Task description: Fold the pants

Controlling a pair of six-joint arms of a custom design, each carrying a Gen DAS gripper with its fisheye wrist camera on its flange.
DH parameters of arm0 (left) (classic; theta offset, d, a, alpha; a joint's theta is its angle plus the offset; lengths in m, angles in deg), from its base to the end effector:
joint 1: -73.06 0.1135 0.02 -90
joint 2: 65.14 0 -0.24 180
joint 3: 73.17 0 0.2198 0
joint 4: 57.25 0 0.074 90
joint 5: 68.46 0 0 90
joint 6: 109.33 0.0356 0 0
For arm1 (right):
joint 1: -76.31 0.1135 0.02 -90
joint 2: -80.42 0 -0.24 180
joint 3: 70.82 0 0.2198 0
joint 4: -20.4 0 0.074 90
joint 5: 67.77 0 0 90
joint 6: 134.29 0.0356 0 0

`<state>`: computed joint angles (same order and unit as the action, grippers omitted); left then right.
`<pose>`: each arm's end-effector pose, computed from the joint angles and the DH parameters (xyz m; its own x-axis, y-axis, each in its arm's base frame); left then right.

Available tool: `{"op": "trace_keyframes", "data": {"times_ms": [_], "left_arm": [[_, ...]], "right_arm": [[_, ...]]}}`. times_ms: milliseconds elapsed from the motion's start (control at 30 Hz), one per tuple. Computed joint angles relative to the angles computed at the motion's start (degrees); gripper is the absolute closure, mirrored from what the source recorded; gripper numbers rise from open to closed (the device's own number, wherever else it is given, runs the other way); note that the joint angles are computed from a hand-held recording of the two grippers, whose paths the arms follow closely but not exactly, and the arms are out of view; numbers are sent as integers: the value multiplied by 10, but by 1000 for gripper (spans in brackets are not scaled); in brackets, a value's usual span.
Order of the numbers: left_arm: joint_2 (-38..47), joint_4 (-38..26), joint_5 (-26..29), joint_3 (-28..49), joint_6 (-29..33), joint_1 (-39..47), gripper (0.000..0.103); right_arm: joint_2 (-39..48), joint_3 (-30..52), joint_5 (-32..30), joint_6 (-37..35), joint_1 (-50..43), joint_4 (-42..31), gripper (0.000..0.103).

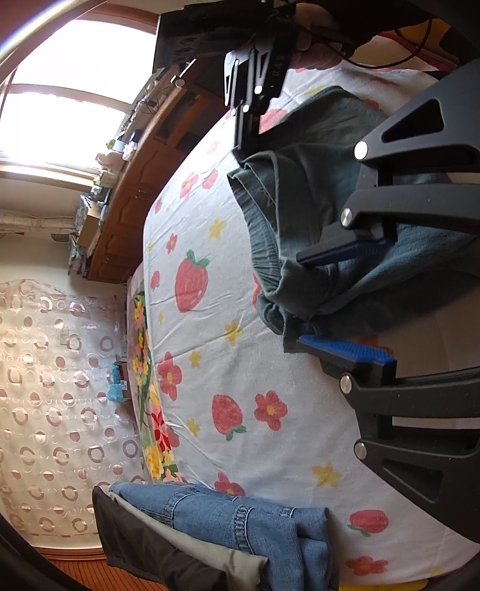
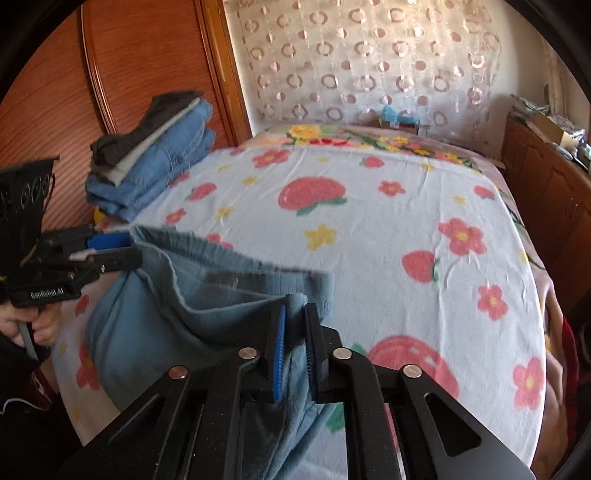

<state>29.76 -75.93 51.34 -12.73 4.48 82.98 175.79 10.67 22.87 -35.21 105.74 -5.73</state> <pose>0.2834 0.0316 0.1443 -0.6629 0.2397 -0.7093 0.4501 0.8847 -0.1216 0.2961 0.1666 0.2293 -0.6293 -0.1738 -0.7575 -0.3894 0.9140 0.1138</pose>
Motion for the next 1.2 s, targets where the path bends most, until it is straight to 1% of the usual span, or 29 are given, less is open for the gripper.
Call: {"op": "trace_keyframes", "data": {"times_ms": [33,100,133,167,200,300,367,433,500,567,633,700,733,767,800,833,867,900,967,1067,1167,1200], "left_arm": [[-2,4,5,-3,-1,3,70],[-6,7,11,-3,-6,7,82],[-8,8,15,-2,-8,9,85],[-7,8,18,0,-8,10,91],[-9,11,22,1,-8,10,93],[-3,22,25,9,-17,7,94],[14,20,21,27,-25,4,94],[30,18,-2,43,-29,-5,94],[35,16,-16,48,-34,-9,94],[33,13,-9,46,-34,-4,93],[28,4,-4,44,-31,1,83],[18,1,7,35,-25,7,64],[13,0,13,30,-21,11,58],[11,-6,23,28,-17,16,51],[16,-18,31,33,-12,20,45],[21,-30,34,40,-10,23,41],[21,-36,35,39,-12,27,36],[18,-36,41,32,-12,33,36],[-1,-21,51,4,-9,48,36],[-36,-9,53,-39,10,67,36],[-61,-30,70,-62,37,90,36],[-71,-37,80,-72,48,99,39]], "right_arm": [[-7,-9,1,2,0,16,96],[-21,-30,7,3,0,49,96],[-25,-36,15,2,3,61,96],[-29,-42,27,1,7,71,96],[-27,-44,38,-1,10,78,96],[-4,-29,70,2,18,73,96],[21,-2,76,11,18,48,96],[43,24,80,18,21,22,96],[53,34,93,22,28,12,96],[54,37,96,25,31,5,96],[52,40,96,28,33,-2,96],[51,50,96,29,33,-14,96],[51,52,93,27,30,-16,96],[46,52,95,28,29,-21,94],[38,47,95,30,30,-23,89],[29,39,97,31,32,-21,86],[18,29,97,32,33,-19,81],[10,19,93,33,33,-17,79],[-17,-7,94,39,40,-16,78],[-69,-58,104,47,56,-12,77],[-116,-101,111,61,74,-16,72],[-135,-120,113,69,80,-16,69]]}}
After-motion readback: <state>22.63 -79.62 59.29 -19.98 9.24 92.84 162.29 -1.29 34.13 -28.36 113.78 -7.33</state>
